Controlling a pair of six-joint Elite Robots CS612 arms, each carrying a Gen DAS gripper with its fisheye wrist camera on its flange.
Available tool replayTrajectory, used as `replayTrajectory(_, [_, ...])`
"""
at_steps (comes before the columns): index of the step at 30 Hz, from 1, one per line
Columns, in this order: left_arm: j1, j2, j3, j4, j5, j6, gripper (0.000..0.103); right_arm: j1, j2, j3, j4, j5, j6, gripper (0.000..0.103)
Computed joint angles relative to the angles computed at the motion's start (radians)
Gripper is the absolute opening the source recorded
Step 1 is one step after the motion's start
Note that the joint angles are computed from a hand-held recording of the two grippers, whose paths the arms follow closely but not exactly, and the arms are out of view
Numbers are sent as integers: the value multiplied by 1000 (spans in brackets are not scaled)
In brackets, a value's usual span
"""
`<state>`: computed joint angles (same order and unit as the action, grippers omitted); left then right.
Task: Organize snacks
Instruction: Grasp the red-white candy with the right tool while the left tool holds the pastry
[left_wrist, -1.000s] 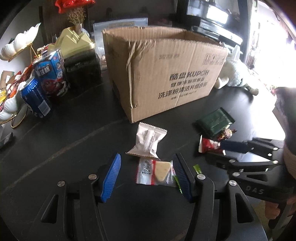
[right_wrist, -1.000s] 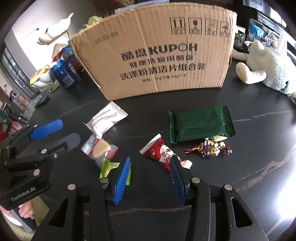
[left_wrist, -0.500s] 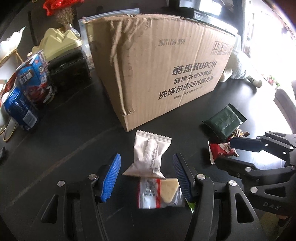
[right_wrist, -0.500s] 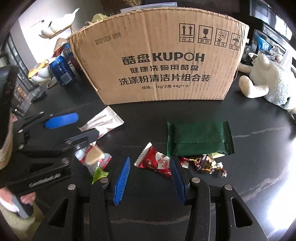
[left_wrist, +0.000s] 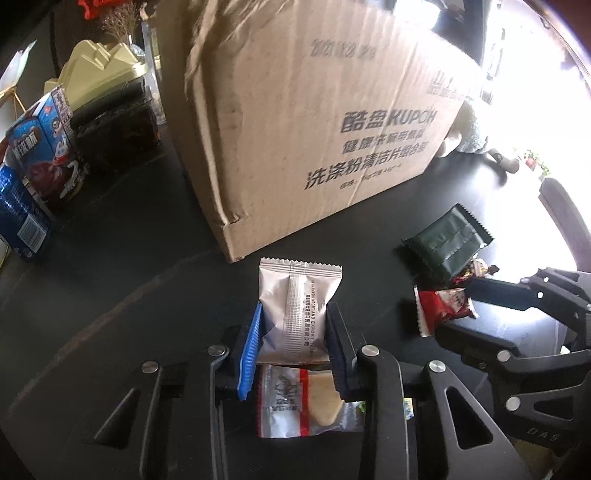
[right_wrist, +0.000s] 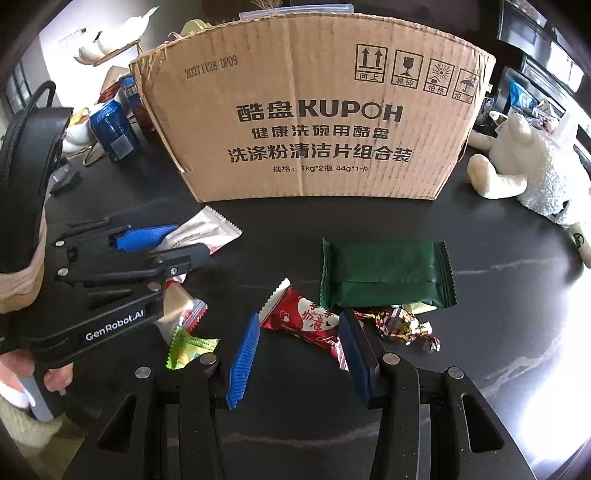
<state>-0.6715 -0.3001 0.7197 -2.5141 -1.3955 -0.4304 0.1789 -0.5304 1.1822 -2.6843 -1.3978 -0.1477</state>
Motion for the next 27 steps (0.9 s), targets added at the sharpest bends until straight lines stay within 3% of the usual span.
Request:
replayTrajectory(11, [-9,-45,81,-93,-37,-10,33,-15,-20,19,59,96,-6,46])
replayTrajectory(23, [-19,-74,133,-115,-22,-27,33,0,17,-38,79,21,-41,46])
replayTrajectory(27, [-24,-74,129,-107,-9,-38,33,8,22,-42,65,-2,-47,27])
